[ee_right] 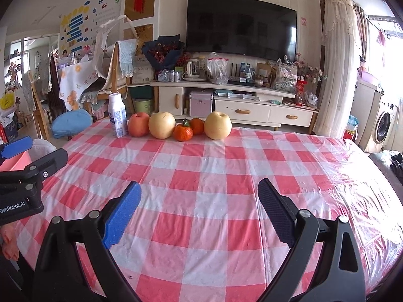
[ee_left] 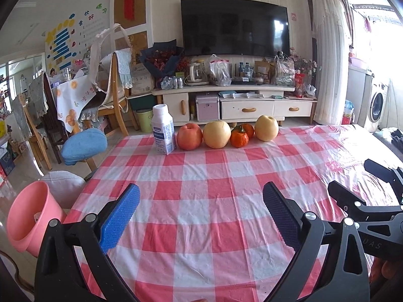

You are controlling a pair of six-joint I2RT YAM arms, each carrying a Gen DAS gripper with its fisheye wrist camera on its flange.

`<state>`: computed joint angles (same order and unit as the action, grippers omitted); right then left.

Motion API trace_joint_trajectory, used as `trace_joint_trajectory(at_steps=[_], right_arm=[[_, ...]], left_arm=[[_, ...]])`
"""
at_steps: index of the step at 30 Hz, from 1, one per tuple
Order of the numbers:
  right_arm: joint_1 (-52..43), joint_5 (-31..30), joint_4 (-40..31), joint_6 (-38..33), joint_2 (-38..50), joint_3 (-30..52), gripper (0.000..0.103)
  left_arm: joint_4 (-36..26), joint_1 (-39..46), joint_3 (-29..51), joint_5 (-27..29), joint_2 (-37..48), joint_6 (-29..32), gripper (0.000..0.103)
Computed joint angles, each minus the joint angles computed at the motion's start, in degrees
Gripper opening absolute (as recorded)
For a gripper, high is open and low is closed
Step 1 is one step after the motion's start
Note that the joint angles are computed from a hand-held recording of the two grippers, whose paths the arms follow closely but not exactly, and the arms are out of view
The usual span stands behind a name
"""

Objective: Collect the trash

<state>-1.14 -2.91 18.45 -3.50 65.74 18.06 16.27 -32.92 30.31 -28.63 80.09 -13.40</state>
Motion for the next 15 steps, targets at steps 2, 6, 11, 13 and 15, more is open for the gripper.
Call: trace_joint_trajectory(at_steps=[2,6,11,13,15], right_arm=[[-0.3,-0.3,0.3,0.1,0.8,0.2,0.094],[0.1,0.2,1.1,-0.1,2.5,0.7,0.094],[0.7,0.4,1.9,0.0,7.7,2.7,0.094],[0.5,0.1,1.6,0.2,10.9,4.5,0.094],[0.4,0.4,1.3,0.6,14.5,6.5,0.094]], left_arm=[[0.4,0.1,0.3,0.1,0.9,-0.1,0.097],[1.3,0.8,0.9,1.7,3.4,-0.2,0.097],[3.7,1.6,2.1,3.0,9.0,0.2,0.097],[3.6,2.2,3.3,4.2,11.7,0.0,0.097],[2.7,2.9,5.5,4.8,15.5,-0.7,0.097]])
